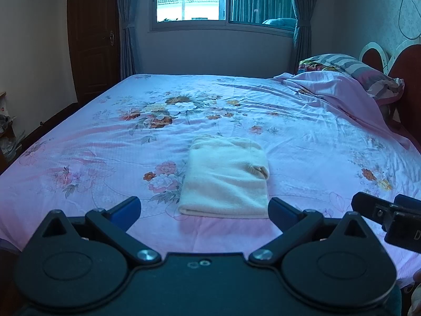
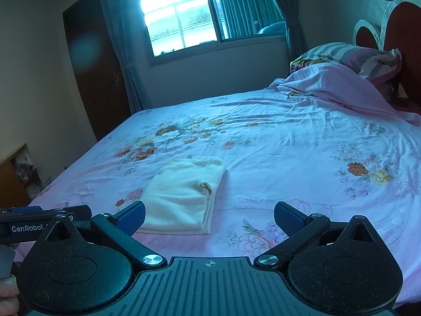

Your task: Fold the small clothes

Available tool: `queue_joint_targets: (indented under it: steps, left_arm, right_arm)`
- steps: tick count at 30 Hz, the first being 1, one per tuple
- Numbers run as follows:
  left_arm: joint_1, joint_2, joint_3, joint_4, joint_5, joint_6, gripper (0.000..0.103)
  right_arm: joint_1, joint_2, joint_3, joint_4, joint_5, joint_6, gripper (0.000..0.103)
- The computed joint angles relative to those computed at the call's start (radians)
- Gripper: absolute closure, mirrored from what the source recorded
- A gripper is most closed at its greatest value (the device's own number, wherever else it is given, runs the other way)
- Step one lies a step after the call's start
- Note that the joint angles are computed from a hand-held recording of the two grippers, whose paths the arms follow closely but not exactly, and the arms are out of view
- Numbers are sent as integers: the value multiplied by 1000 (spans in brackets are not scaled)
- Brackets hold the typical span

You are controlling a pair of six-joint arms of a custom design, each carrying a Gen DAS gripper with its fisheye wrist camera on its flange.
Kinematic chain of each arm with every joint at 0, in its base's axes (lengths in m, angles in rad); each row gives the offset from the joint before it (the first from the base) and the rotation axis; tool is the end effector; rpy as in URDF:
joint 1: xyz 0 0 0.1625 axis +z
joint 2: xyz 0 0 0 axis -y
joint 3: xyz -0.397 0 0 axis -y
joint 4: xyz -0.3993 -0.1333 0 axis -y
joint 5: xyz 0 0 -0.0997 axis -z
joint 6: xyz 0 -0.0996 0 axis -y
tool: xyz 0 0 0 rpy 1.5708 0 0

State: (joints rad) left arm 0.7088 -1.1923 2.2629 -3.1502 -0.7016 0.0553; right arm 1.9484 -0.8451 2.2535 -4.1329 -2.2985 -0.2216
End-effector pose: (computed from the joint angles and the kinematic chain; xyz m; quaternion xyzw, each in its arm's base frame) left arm -0.2103 -0.4562 0.1734 0.2936 0.8340 -0.3699 0.2852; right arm 0.2232 -0.3810 0.1264 0.0457 -0.8057 0.5314 0.2577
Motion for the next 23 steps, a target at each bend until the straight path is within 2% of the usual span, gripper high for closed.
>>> queue_joint_targets:
  steps: [13,18,23]
  left_arm:
    - [6,1,-1,0,-7,4,2]
    - [27,27,-2,-78,-33,76,2]
    - [54,60,-39,-75,-35,84,2]
  right_arm:
    - [-16,-2,2,8,17,5,0]
    - [-29,3,3,5,28,8,0]
    - [-53,15,2,11,36,22,0]
